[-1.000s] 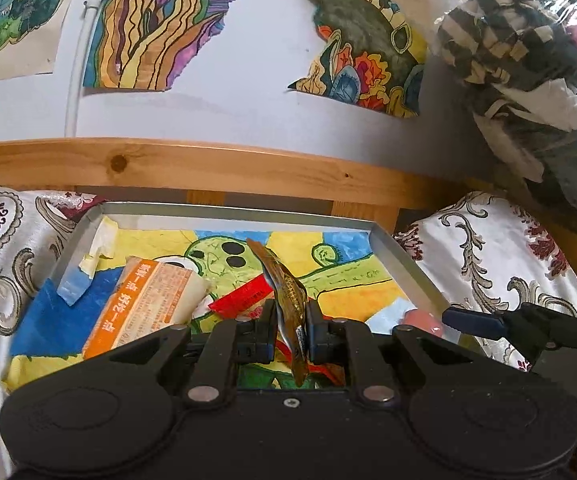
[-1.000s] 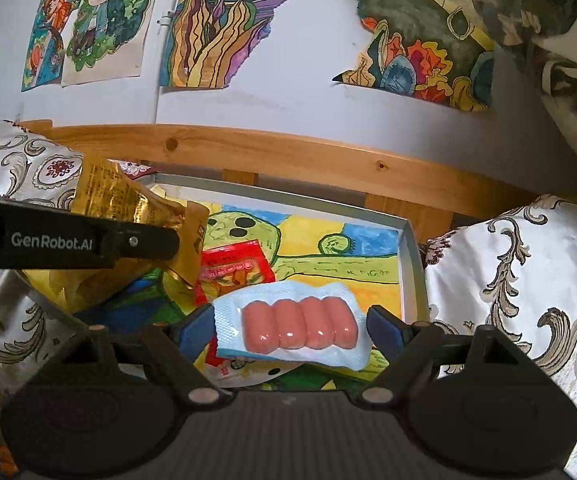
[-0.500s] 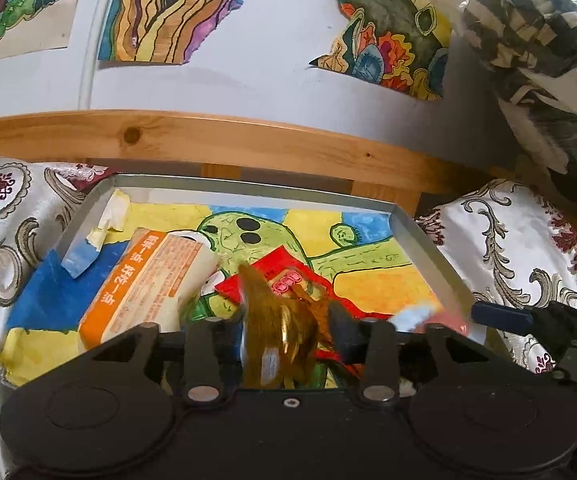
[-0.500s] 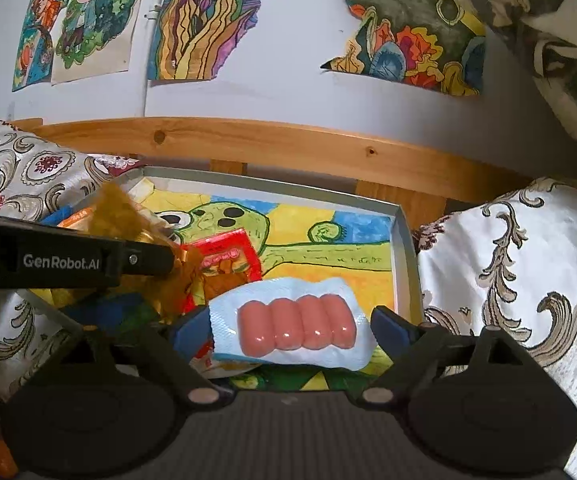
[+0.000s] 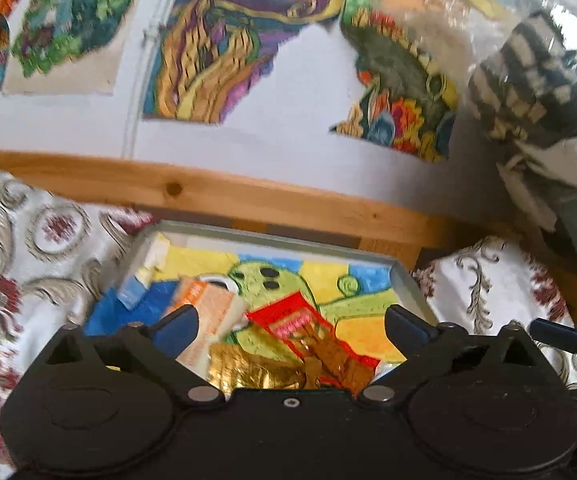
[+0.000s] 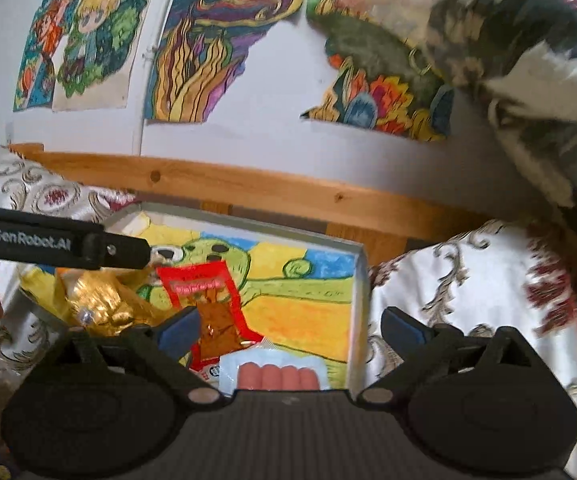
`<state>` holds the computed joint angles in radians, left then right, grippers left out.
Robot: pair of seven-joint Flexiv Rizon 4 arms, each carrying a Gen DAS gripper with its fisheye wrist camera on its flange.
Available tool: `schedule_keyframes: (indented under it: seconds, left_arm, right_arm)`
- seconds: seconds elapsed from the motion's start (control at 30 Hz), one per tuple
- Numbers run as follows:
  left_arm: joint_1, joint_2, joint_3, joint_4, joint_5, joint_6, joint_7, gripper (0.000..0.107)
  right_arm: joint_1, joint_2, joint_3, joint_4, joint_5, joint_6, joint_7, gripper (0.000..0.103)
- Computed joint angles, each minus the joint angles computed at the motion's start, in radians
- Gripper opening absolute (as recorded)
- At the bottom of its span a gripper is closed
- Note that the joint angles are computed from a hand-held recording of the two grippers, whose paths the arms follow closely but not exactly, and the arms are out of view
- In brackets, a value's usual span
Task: Organize snacks
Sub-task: 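Open both tools to release the packs into the tray and lift away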
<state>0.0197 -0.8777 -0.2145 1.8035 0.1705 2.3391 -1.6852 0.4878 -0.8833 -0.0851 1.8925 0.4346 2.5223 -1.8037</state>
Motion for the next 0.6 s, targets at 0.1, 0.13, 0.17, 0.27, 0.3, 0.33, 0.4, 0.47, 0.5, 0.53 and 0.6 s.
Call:
schedule_keyframes:
  seconds: [0.1,0.13,0.17,0.27,0.3,0.33,0.4,0.47,0.5,0.53,0.6]
  left_arm:
    - [-0.008,0.043,0.022,0.059,-0.013,0.047,-0.001,0.102]
    - [-0.012,0.058,0.030,0.080,-0.018,0.063,0.000,0.102]
    - [-0.013,0.071,0.036,0.099,-0.019,0.074,0.000,0.102]
    - [-0.019,0.118,0.055,0.166,-0.024,0.114,0.001,0.102]
    - [-0.021,0.130,0.060,0.186,-0.026,0.127,0.001,0.102]
    - [-0.021,0.145,0.065,0.209,-0.026,0.140,0.000,0.102]
    - [-0.019,0.170,0.073,0.252,-0.019,0.165,-0.003,0.102]
    - [-0.023,0.191,0.085,0.293,-0.021,0.192,0.000,0.102]
    - [-0.022,0.202,0.090,0.314,-0.017,0.203,0.001,0.102]
    - [-0.020,0.212,0.093,0.333,-0.012,0.214,0.001,0.102]
    - [-0.017,0.230,0.103,0.373,-0.006,0.236,0.004,0.102]
  right_arm:
    - [0.010,0.034,0.011,0.047,0.016,0.047,-0.007,0.103]
    - [0.013,0.046,0.016,0.064,0.021,0.062,-0.010,0.103]
    - [0.016,0.056,0.021,0.078,0.025,0.075,-0.014,0.103]
    - [0.026,0.092,0.039,0.126,0.040,0.119,-0.024,0.103]
    - [0.028,0.103,0.047,0.142,0.044,0.135,-0.026,0.103]
    - [0.032,0.114,0.054,0.160,0.049,0.152,-0.029,0.103]
    - [0.041,0.133,0.069,0.193,0.059,0.181,-0.035,0.103]
    - [0.052,0.150,0.084,0.225,0.074,0.211,-0.042,0.103]
    - [0.058,0.158,0.091,0.240,0.080,0.223,-0.044,0.103]
    - [0.062,0.164,0.099,0.255,0.085,0.237,-0.045,0.103]
    - [0.073,0.174,0.113,0.279,0.101,0.262,-0.046,0.103]
